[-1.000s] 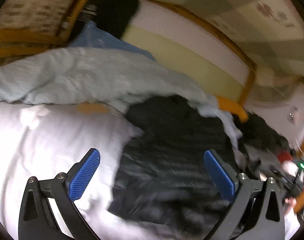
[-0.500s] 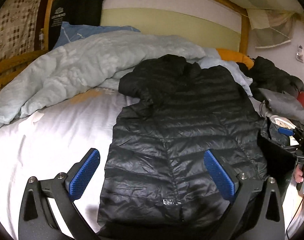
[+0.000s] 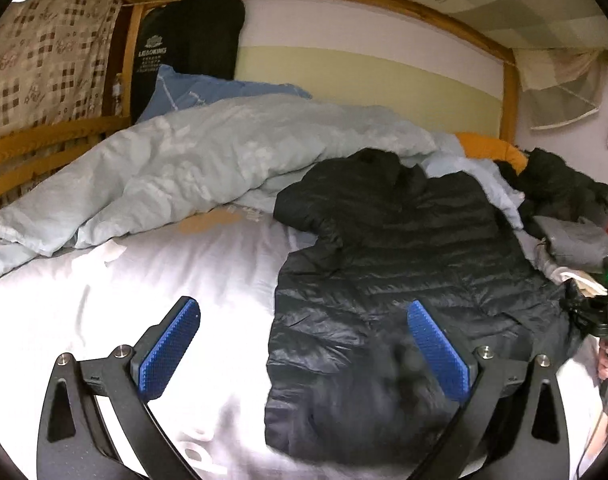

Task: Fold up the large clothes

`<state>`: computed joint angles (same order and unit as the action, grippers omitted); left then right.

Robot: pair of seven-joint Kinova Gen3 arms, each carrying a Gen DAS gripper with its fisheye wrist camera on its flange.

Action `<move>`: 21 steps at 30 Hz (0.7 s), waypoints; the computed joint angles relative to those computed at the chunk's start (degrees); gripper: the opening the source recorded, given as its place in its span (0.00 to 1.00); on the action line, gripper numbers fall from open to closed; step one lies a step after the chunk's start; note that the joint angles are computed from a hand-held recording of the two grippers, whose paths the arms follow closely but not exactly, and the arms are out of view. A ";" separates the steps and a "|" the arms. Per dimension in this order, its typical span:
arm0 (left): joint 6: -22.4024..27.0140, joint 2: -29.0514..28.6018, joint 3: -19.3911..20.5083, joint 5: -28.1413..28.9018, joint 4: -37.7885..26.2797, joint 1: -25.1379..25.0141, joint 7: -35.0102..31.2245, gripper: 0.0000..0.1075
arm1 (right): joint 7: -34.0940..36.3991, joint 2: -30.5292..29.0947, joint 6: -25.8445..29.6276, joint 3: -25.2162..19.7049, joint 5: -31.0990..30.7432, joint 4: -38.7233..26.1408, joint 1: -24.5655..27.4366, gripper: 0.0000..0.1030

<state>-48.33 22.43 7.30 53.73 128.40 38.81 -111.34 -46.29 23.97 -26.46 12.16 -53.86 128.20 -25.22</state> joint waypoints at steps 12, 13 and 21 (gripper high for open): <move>7.30 4.63 -1.60 2.79 -5.10 5.66 -16.70 0.96 | -17.94 -6.69 -6.95 -17.35 12.83 6.23 20.36 0.06; 6.96 7.24 -3.75 5.12 -7.05 7.49 -19.03 0.95 | -19.36 -7.40 -5.22 -19.24 15.16 6.19 23.02 0.06; 15.80 8.94 1.91 9.72 -11.87 -6.00 -13.02 0.01 | -34.92 -10.21 -9.14 -18.88 32.87 11.94 26.20 0.63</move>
<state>-32.53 31.37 9.20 63.44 116.53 32.81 -124.36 -81.21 13.76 -35.60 -6.72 -20.99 140.15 0.98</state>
